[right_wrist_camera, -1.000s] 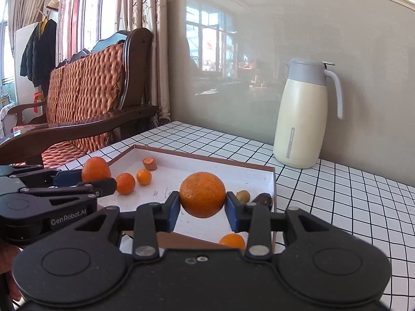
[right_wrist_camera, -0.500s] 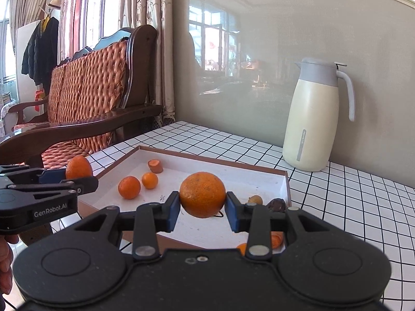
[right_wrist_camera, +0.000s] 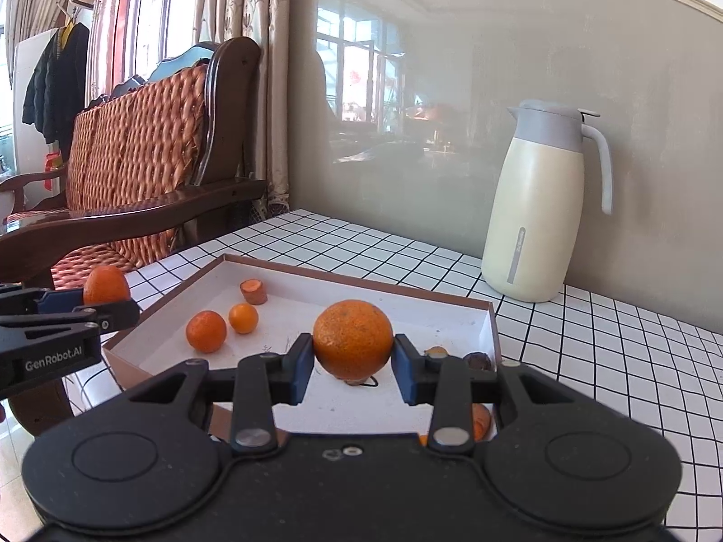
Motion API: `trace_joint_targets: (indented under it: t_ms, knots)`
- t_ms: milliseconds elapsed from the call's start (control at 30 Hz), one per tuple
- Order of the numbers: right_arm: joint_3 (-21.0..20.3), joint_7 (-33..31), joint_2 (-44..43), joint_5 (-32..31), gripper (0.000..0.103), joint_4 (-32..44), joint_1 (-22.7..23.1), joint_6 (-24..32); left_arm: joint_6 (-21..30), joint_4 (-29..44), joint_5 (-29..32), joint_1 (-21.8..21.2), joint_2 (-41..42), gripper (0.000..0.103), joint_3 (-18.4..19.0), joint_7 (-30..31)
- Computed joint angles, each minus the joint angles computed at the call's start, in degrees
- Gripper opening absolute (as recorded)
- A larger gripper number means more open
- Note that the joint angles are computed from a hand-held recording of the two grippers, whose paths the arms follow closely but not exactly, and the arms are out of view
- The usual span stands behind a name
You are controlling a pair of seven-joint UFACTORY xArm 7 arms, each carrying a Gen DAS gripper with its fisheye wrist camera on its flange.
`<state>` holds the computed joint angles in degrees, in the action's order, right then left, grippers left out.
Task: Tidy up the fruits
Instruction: 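Carry both held oranges with both tools over the tray, then lower both tools into the tray and open them to release the oranges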
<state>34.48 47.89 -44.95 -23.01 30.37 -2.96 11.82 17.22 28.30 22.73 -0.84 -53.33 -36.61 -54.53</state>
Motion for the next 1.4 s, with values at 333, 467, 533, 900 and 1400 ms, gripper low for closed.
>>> trace_joint_targets:
  t_ms: [333,467,533,900,1400]
  knots:
    - [1.49,0.66,4.91,-2.16,0.029,2.49,-5.37,-1.89,-4.14,3.06,1.57,6.42,5.47,0.037,-1.26,-0.10]
    - [2.47,1.33,6.84,-3.45,0.029,4.07,-8.79,-3.20,-5.82,4.67,2.52,9.72,8.03,0.037,-2.94,-0.38]
    - [2.75,1.48,7.80,-3.96,0.029,4.70,-10.16,-3.81,-6.45,5.49,2.96,11.34,9.14,0.037,-3.74,-0.57]
    - [4.39,1.24,12.06,-5.87,0.029,7.50,-16.00,-7.29,-8.97,9.89,5.06,19.36,14.08,0.037,-8.82,-2.56]
    - [9.43,6.03,15.19,-12.87,0.097,10.65,-24.20,-8.84,-11.27,13.26,7.49,28.30,17.17,0.083,-14.60,-6.22]
